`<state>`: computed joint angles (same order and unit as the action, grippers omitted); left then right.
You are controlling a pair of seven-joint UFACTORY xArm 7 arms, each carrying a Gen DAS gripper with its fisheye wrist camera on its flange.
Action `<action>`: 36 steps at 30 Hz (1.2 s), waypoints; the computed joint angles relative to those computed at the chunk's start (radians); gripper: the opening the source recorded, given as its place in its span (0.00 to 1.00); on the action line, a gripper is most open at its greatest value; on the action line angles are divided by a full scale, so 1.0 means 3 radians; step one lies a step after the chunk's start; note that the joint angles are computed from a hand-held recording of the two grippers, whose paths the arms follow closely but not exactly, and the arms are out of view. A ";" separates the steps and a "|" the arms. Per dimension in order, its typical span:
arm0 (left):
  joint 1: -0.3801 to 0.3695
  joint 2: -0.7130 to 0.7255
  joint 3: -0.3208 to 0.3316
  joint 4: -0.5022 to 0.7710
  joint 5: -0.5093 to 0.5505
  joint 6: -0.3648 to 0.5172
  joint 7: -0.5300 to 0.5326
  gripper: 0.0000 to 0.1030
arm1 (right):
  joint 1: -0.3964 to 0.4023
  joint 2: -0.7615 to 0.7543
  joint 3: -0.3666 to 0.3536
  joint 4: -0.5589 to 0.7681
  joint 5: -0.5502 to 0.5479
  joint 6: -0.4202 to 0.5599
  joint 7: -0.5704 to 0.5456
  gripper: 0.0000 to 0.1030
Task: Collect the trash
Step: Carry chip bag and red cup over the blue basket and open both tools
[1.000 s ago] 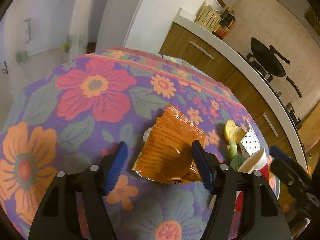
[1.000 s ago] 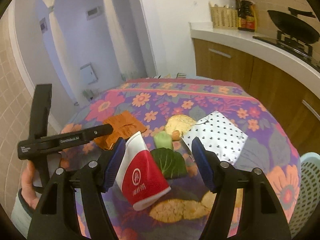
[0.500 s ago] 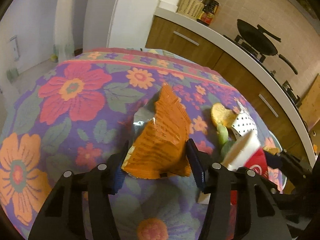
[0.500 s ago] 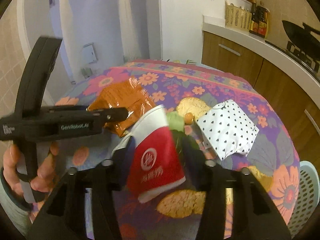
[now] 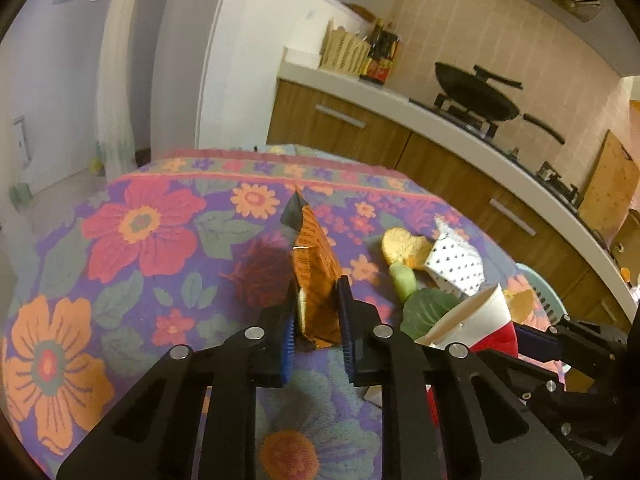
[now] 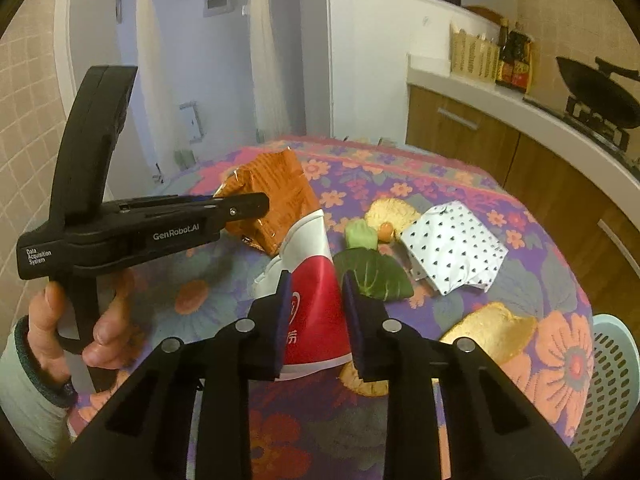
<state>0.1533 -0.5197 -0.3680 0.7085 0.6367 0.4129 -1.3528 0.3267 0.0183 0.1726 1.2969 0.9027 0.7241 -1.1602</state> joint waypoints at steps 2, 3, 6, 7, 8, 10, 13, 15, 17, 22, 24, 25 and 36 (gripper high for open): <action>0.0042 -0.0063 -0.0021 -0.0044 0.0043 -0.0076 -0.0070 0.05 | -0.0017 -0.0032 -0.0014 -0.0018 0.0120 0.0027 -0.0056 0.21; 0.0057 -0.0081 -0.0032 -0.0051 0.0045 -0.0079 -0.0086 0.04 | -0.0026 -0.0056 -0.0025 -0.0033 0.0190 0.0030 -0.0080 0.21; 0.0101 -0.0109 -0.0094 -0.0035 0.0085 -0.0079 -0.0110 0.03 | -0.0044 -0.0075 -0.0052 -0.0020 0.0276 0.0041 -0.0101 0.21; 0.0111 -0.0122 -0.0123 -0.0016 0.0097 -0.0070 -0.0121 0.02 | -0.0050 -0.0098 -0.0060 -0.0037 0.0311 0.0010 -0.0129 0.21; 0.0119 -0.0135 -0.0147 -0.0003 0.0110 -0.0065 -0.0131 0.02 | -0.0053 -0.0122 -0.0070 -0.0052 0.0338 -0.0009 -0.0149 0.21; 0.0116 -0.0184 -0.0204 0.0049 0.0135 -0.0052 -0.0142 0.02 | -0.0069 -0.0167 -0.0102 -0.0068 0.0405 -0.0018 -0.0200 0.21; 0.0100 -0.0170 -0.0290 0.0217 0.0164 0.0020 -0.0077 0.02 | -0.0104 -0.0237 -0.0169 -0.0087 0.0538 -0.0056 -0.0272 0.21; 0.0098 -0.0089 -0.0353 0.0376 0.0209 0.0061 -0.0041 0.02 | -0.0153 -0.0246 -0.0235 -0.0056 0.0646 -0.0029 -0.0285 0.21; 0.0081 0.0042 -0.0396 0.0546 0.0267 0.0069 -0.0014 0.02 | -0.0205 -0.0241 -0.0279 -0.0029 0.0711 -0.0042 -0.0287 0.21; 0.0025 0.0642 -0.0568 0.1165 0.0595 0.0233 -0.0046 0.02 | -0.0394 -0.0166 -0.0382 0.0059 0.0793 -0.0040 -0.0245 0.21; -0.0033 0.0860 -0.0579 0.1348 0.0704 0.0238 -0.0081 0.02 | -0.0469 -0.0132 -0.0406 0.0088 0.0804 -0.0057 -0.0244 0.21; -0.0061 0.1032 -0.0614 0.1505 0.0785 0.0267 -0.0097 0.02 | -0.0521 -0.0106 -0.0431 0.0113 0.0833 -0.0029 -0.0237 0.21; -0.0885 0.2720 -0.0615 0.3168 0.1227 0.0789 0.0461 0.03 | -0.1109 0.0407 -0.0496 0.0538 0.0865 -0.0116 0.0104 0.21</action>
<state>-0.1121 0.2963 -0.5524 1.6588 1.0047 0.6496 -1.2145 -0.0062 0.1403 0.0239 1.4582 1.1623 0.6894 -1.1290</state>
